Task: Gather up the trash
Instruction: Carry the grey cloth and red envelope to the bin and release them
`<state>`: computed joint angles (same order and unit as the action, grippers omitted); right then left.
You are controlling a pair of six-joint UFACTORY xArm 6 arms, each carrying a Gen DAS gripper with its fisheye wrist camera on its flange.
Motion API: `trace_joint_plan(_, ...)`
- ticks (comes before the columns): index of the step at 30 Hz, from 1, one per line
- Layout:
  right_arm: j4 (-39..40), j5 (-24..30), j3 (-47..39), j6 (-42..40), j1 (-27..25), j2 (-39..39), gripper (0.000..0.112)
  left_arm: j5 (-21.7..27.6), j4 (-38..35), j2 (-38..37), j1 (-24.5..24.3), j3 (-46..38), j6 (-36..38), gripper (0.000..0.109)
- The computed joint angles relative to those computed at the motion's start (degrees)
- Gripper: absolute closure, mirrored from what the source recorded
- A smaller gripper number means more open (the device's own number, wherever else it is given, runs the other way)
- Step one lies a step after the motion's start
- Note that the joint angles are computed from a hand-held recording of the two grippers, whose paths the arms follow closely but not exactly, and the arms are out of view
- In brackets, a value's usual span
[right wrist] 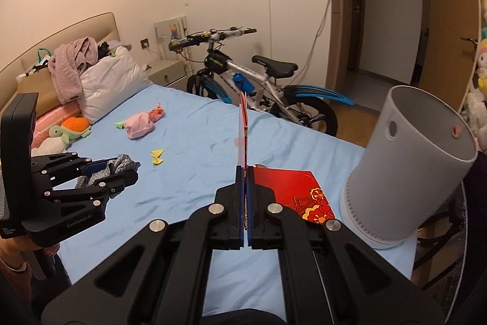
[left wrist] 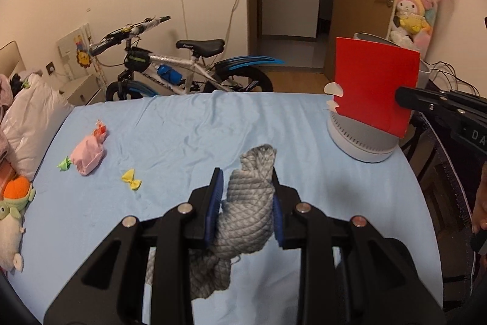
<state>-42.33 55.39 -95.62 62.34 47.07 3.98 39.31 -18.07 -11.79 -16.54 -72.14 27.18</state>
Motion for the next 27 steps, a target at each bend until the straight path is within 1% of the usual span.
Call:
trace_joint_plan(4,-3.8,4.3,5.9,3.1,1.0,-7.2,0.112,0.4,-0.3,0.5,-3.6,-2.1,0.2,0.079)
trace_joint_plan(10,-8.1,11.1,11.3,6.0,2.5,-15.4,0.112,1.0,0.5,3.6,-8.8,-6.6,-0.1,0.079)
trace_joint_plan(17,-12.1,17.2,14.0,6.2,3.1,-21.4,0.112,1.4,0.7,9.6,-13.8,-14.4,0.6,0.079)
trace_joint_plan(22,-14.6,19.4,13.2,4.0,1.8,-23.4,0.112,2.9,0.2,15.9,-16.6,-23.8,1.3,0.079)
trace_joint_plan(25,-14.9,18.2,13.1,2.8,-0.5,-24.4,0.112,4.5,-0.1,21.0,-18.0,-31.2,1.7,0.079)
trace_joint_plan(27,-14.9,17.0,12.5,1.6,-2.8,-24.3,0.112,7.3,-0.6,25.4,-18.7,-38.1,1.2,0.079)
